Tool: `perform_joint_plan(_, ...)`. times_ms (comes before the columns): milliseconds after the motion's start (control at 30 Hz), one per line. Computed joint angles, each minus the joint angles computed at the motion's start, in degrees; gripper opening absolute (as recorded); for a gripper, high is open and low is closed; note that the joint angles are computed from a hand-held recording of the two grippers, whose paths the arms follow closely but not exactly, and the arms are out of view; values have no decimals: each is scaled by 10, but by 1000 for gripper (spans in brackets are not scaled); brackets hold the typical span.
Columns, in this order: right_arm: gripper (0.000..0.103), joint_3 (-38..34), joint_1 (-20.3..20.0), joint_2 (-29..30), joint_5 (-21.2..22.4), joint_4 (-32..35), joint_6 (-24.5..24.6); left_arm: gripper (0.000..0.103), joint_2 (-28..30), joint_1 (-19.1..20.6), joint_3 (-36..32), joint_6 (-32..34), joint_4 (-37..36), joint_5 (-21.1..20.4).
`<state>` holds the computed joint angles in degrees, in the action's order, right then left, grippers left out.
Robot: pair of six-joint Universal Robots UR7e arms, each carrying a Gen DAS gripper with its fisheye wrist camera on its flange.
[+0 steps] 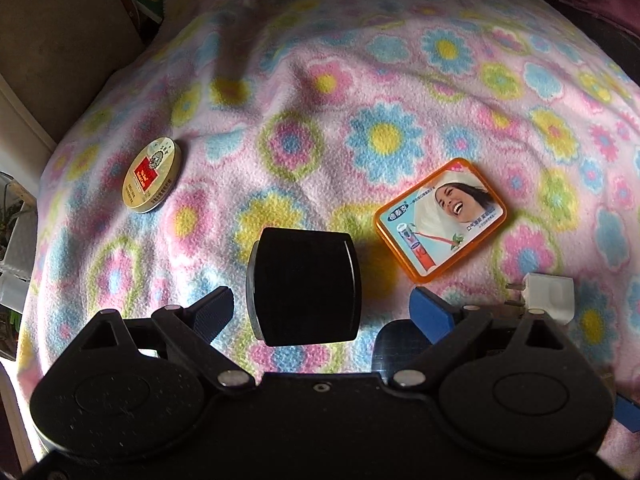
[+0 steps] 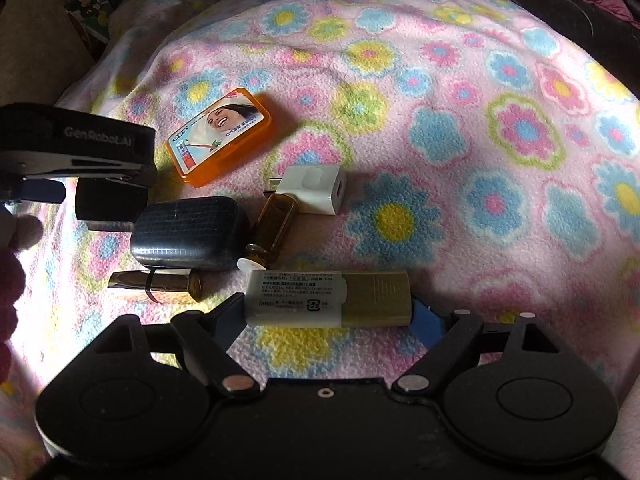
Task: Organize rigid objects
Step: 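Close the left tool on the black compact while the right tool closes on the tube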
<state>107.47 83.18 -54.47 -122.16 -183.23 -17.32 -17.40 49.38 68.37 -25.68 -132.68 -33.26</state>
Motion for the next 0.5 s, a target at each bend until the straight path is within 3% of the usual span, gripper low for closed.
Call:
perform_joint_plan(267, 86, -2, 2, 5, -8, -5, -5, 91, 10, 10, -17, -1, 21, 28)
perform_joint_plan(367, 86, -2, 3, 5, -9, -7, -5, 85, 8, 17, -24, 0, 35, 13)
perform_joint_plan(400, 86, -2, 3, 5, -10, -8, -5, 79, 5, 20, -25, 2, 35, 0)
perform_joint_plan(433, 85, -2, 4, 5, -10, -9, -7, 67, 2, 23, -22, 6, 29, -14)
perform_joint_plan(500, 84, 0, 4, 5, -10, -14, -12, 65, -3, 25, -17, 6, 20, -31)
